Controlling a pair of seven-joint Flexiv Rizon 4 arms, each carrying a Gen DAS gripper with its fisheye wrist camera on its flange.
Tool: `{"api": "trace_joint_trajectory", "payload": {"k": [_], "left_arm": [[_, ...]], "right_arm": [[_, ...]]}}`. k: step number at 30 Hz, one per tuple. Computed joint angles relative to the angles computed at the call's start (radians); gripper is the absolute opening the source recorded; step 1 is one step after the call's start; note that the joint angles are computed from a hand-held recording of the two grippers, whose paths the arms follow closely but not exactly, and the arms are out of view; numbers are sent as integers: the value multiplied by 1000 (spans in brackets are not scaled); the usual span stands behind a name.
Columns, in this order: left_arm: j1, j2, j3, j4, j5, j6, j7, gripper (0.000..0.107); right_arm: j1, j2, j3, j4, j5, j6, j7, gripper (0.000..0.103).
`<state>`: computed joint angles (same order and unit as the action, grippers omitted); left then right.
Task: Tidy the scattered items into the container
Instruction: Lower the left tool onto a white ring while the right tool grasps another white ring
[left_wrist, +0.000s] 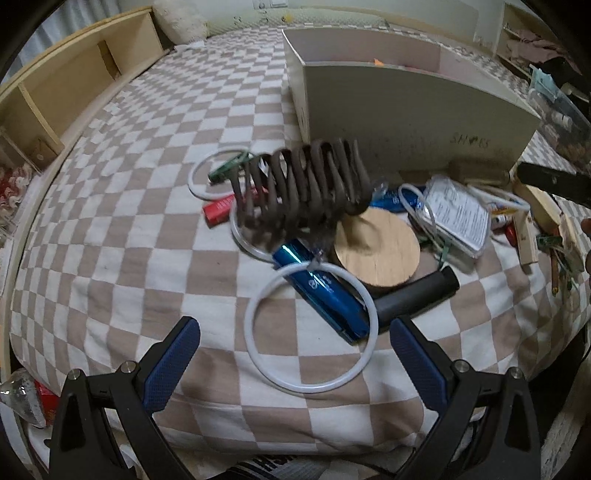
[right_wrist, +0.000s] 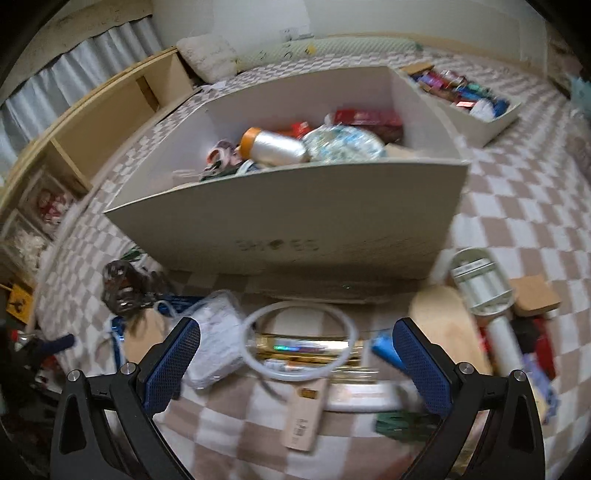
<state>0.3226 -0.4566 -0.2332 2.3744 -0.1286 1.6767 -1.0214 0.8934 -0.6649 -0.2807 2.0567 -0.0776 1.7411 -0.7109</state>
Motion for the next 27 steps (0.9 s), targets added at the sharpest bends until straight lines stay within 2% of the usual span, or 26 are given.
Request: {"api": "trace_joint_trajectory", "payload": {"k": [3, 9, 12, 20, 22, 24, 27], "left_arm": [[-44, -7, 43, -10, -1, -19, -3, 103], [-71, -18, 67, -23, -17, -47, 5, 103], [-72, -23, 65, -27, -25, -56, 13, 103], [-96, -35, 86, -48, -53, -92, 23, 103], [-82, -36, 72, -49, -63, -97, 31, 103], [-67, -37, 56, -48, -75, -101, 38, 103], [-50, -39, 40, -51, -91, -109, 47, 103]], "right_arm": [[-16, -15, 20, -24, -17, -36, 3, 103], [-48, -44, 33, -58, -66, -109, 58, 103], [-101, -55, 85, -72, -93, -121, 72, 103], [-115, -66, 85, -76, -165, -123, 85, 103], [-164, -64, 138, -72, -164, -101, 67, 90], [-152, -57, 124, -54, -157, -83, 63, 84], [-147, -47, 121, -32, -149, -75, 49, 84]]}}
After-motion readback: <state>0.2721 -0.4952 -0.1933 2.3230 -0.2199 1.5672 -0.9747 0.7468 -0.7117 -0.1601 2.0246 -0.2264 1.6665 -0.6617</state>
